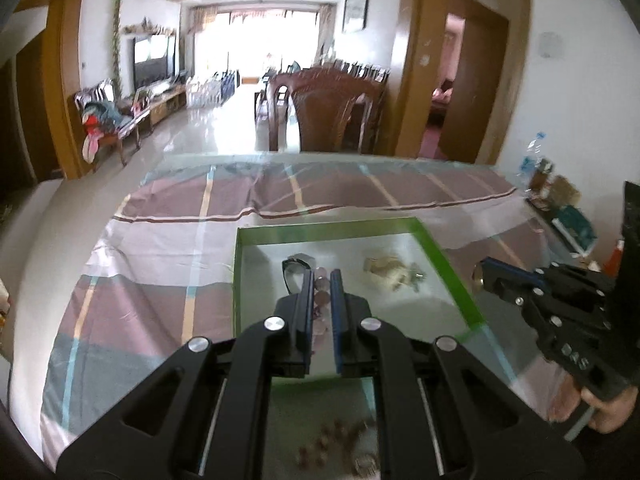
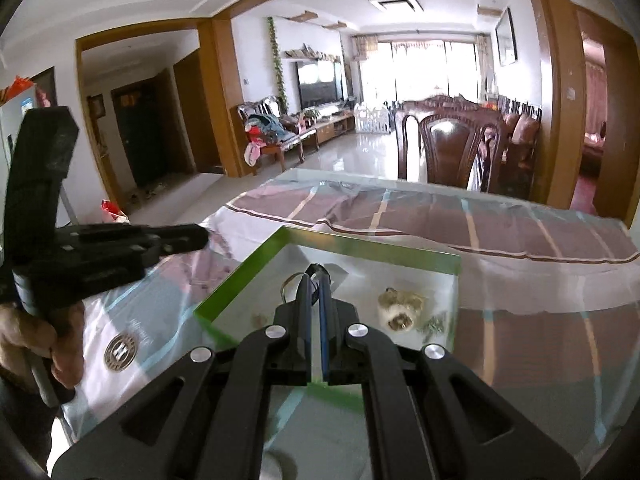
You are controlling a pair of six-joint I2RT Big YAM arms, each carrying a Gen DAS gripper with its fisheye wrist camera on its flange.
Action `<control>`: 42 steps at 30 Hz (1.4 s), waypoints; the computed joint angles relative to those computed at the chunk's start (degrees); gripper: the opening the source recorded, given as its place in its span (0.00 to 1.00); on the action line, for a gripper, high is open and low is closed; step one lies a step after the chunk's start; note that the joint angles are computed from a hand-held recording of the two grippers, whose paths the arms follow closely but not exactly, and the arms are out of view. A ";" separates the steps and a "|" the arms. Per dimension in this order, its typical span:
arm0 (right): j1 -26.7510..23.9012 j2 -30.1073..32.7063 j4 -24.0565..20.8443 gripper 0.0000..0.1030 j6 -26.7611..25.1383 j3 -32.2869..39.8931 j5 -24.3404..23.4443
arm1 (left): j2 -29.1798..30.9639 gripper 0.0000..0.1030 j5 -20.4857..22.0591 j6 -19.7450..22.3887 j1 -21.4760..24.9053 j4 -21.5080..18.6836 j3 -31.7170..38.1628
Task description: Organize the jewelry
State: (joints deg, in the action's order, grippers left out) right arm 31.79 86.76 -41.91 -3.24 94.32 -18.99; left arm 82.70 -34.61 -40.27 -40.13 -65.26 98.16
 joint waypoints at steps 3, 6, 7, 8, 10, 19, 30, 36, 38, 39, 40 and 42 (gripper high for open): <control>0.41 5.07 -1.04 0.03 0.82 4.30 0.43 | 4.34 0.08 3.39 -0.68 4.27 -0.92 2.21; 0.68 9.72 -3.41 0.07 2.00 8.64 -0.32 | 6.59 0.09 6.21 -2.43 6.75 -1.34 2.19; 0.70 10.59 -3.51 0.14 2.63 9.37 -0.87 | 6.76 0.11 6.11 -3.07 7.01 -1.29 1.76; 0.68 11.31 -3.74 0.40 3.09 10.10 -1.38 | 6.87 0.25 5.65 -3.52 7.26 -1.27 1.32; 0.51 9.91 -0.09 0.69 5.74 7.87 -0.24 | 6.60 0.73 3.45 -5.33 7.05 -2.03 0.67; -3.59 -13.19 16.38 0.92 10.73 -16.30 -1.61 | -9.40 0.96 -17.05 -10.76 -8.79 2.79 -12.91; 0.05 -39.86 16.33 0.93 9.78 -42.30 10.48 | -6.53 0.96 -25.36 -47.41 -31.00 -22.63 -17.22; 3.02 -41.00 14.65 0.93 8.37 -45.21 13.63 | -5.22 0.96 -22.67 -52.02 -33.47 -23.38 -18.69; 3.51 -41.46 14.17 0.93 8.70 -45.69 13.67 | -5.19 0.96 -21.27 -51.47 -33.46 -22.50 -19.22; 3.63 -41.33 14.24 0.93 8.80 -45.68 13.56 | -5.22 0.96 -21.06 -51.39 -33.53 -22.30 -19.38; 3.76 -41.36 14.45 0.93 8.87 -45.72 13.61 | -5.32 0.96 -21.20 -51.63 -33.75 -22.39 -19.45; 3.82 -41.56 14.80 0.93 8.93 -45.77 13.71 | -5.37 0.96 -21.49 -51.69 -33.83 -22.42 -19.41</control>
